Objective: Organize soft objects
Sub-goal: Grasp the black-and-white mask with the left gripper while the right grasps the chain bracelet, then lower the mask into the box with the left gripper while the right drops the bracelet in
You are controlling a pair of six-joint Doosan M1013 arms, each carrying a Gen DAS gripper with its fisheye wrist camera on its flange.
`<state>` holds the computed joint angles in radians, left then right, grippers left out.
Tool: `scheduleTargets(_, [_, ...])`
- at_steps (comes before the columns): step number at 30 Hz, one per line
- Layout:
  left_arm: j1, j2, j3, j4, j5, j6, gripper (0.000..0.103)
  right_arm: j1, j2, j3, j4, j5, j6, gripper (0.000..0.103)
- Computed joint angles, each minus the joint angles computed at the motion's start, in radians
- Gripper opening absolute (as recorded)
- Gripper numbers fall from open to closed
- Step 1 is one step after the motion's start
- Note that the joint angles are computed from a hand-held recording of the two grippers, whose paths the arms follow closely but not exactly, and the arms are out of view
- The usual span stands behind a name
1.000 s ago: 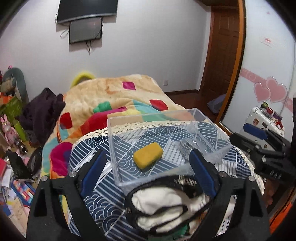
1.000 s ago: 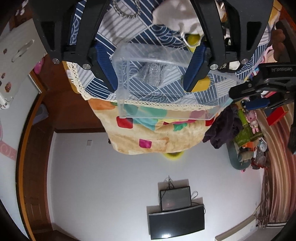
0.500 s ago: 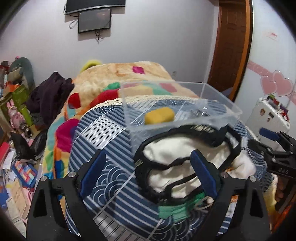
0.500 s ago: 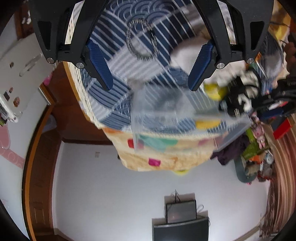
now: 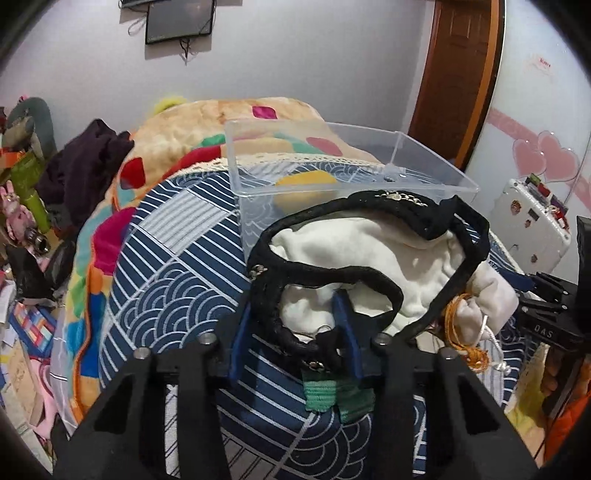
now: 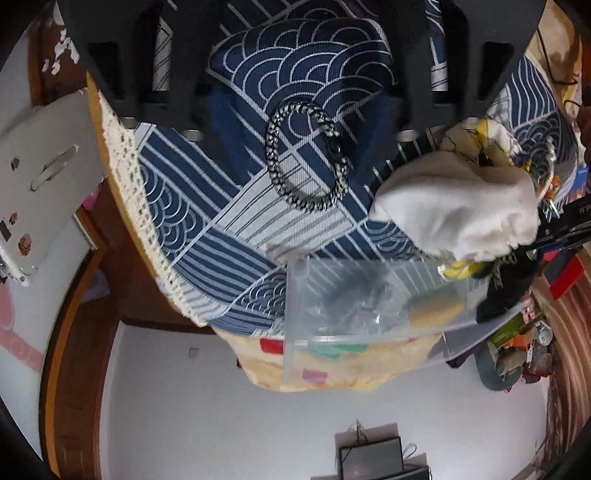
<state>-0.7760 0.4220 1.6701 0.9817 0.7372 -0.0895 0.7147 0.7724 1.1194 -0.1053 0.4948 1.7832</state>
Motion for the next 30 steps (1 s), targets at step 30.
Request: scheduleTargets(30, [-0.058,-0.081,0.008,0.293,0.149,-0.187,0.016,0.017,-0.070,0.065,-0.103,-0.231,0.094,0.012])
